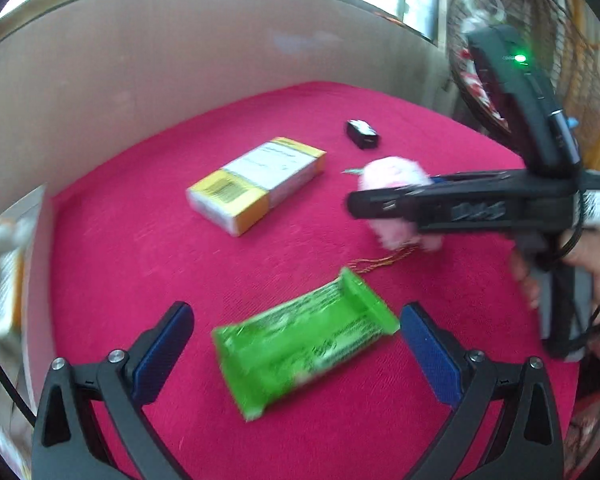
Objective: Organize objects
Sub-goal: 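Grasp the green packet with the left tool while the right tool grasps the pink plush, then lift the green packet and pink plush off the carpet with both tools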
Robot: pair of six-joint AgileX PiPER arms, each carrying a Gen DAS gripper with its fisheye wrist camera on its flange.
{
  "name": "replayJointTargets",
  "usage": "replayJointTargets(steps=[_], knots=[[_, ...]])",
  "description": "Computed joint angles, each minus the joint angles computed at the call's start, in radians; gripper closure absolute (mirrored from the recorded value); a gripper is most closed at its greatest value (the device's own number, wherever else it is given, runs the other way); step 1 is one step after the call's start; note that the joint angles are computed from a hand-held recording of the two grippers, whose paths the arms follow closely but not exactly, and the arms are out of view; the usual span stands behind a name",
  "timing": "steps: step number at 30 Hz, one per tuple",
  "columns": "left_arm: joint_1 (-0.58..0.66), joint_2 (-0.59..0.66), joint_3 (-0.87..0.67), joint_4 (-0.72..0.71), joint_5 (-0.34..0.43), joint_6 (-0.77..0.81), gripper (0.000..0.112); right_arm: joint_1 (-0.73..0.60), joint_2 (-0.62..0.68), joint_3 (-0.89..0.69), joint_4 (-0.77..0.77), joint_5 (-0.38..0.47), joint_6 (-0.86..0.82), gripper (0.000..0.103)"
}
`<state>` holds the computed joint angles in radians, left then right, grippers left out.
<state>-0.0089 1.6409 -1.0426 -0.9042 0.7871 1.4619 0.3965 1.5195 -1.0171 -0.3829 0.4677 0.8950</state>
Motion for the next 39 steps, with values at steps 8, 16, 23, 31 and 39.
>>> replayJointTargets(steps=[8, 16, 23, 31, 39], knots=[[-0.063, 0.094, -0.124, 0.203, 0.118, 0.047, 0.009, -0.133, -0.174, 0.183, 0.263, -0.067, -0.215, 0.044], [-0.045, 0.091, -0.148, 0.219, 0.147, -0.029, 0.053, -0.140, -0.201, 0.222, 0.375, -0.117, -0.293, 0.043], [-0.042, 0.026, -0.023, 0.126, 0.027, -0.036, 0.073, -0.127, -0.209, 0.238, 0.330, -0.134, -0.238, 0.043], [-0.037, -0.039, 0.080, 0.044, -0.064, -0.075, 0.074, -0.112, -0.200, 0.234, 0.250, -0.132, -0.174, 0.043], [0.043, -0.137, 0.163, -0.090, -0.005, -0.013, 0.074, -0.097, -0.240, 0.262, 0.228, -0.143, -0.126, 0.042]])
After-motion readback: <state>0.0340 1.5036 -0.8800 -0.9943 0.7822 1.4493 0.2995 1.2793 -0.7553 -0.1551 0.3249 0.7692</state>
